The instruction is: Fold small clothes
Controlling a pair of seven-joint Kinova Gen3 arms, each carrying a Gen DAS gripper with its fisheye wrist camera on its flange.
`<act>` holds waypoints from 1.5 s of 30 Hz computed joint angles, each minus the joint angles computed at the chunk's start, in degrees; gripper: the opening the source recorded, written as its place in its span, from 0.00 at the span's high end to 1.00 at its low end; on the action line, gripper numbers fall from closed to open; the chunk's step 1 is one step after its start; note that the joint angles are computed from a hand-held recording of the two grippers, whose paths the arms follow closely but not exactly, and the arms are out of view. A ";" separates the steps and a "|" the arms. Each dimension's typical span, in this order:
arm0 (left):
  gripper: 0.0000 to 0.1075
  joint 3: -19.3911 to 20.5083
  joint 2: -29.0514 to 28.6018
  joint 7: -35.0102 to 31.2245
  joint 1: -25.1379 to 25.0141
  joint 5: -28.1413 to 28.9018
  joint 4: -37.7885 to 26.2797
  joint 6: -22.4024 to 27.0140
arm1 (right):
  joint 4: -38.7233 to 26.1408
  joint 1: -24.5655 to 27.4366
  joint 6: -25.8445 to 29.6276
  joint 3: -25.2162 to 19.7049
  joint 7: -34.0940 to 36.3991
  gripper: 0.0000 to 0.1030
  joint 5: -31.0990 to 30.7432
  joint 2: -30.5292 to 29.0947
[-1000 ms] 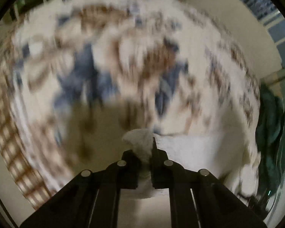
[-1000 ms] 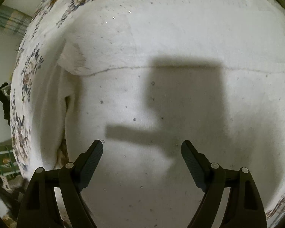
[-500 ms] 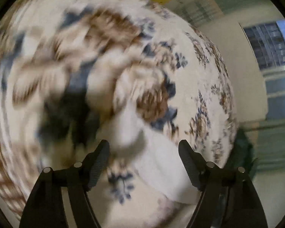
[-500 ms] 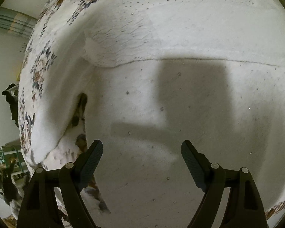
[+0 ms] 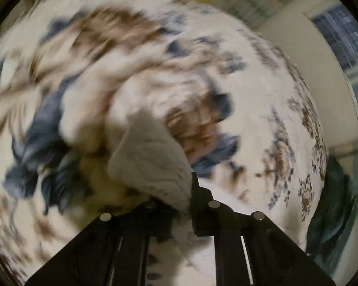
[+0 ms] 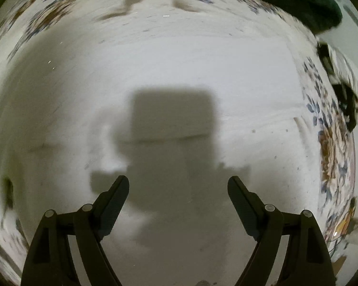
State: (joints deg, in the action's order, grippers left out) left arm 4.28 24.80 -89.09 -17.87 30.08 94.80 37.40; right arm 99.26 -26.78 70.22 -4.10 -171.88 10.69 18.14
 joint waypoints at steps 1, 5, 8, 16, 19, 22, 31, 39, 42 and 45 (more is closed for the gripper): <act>0.92 -0.83 -1.01 0.81 2.32 -2.25 -1.11 0.09 | 0.90 0.76 -0.81 0.25 0.26 0.16 -0.43 -0.78; 0.92 -4.40 -3.97 4.29 12.94 -10.14 -5.19 0.34 | 6.70 4.30 -5.30 0.82 1.55 0.16 -1.23 -6.30; 0.92 -3.28 -5.18 6.71 20.77 -15.85 -9.45 1.43 | 11.50 8.68 -9.95 1.58 4.80 0.16 -2.85 -10.86; 0.92 9.43 2.39 16.83 40.95 -28.57 -24.38 7.87 | 20.63 20.45 -14.83 7.44 21.16 0.16 -7.08 -20.69; 0.92 9.83 6.57 19.47 48.36 -28.94 -30.55 10.28 | 23.04 20.99 -14.55 15.39 28.15 0.16 -8.49 -24.90; 0.91 8.18 11.10 21.78 56.25 -29.14 -38.51 14.07 | 23.84 24.44 -12.94 18.89 35.14 0.16 -9.80 -27.59; 0.17 6.01 12.81 25.35 62.54 -35.68 -42.91 19.86 | 24.73 31.85 -8.57 29.46 56.11 0.16 -16.80 -33.32; 0.13 -9.50 2.51 40.48 69.23 -53.65 -24.14 20.19 | 22.89 34.31 -13.12 33.58 73.44 0.16 -34.28 -27.94; 0.13 -11.56 1.39 43.76 68.98 -57.24 -19.99 23.89 | 21.02 37.36 -15.46 27.98 79.52 0.16 -41.04 -20.83; 0.13 -12.91 0.03 46.55 68.10 -57.07 -15.71 24.83 | 17.64 38.16 -18.37 20.06 79.10 0.16 -42.10 -14.02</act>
State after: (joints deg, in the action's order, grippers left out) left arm -8.63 24.83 -42.54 50.24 -26.99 79.09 62.23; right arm 116.90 11.38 51.85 15.96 -92.78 -31.40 4.13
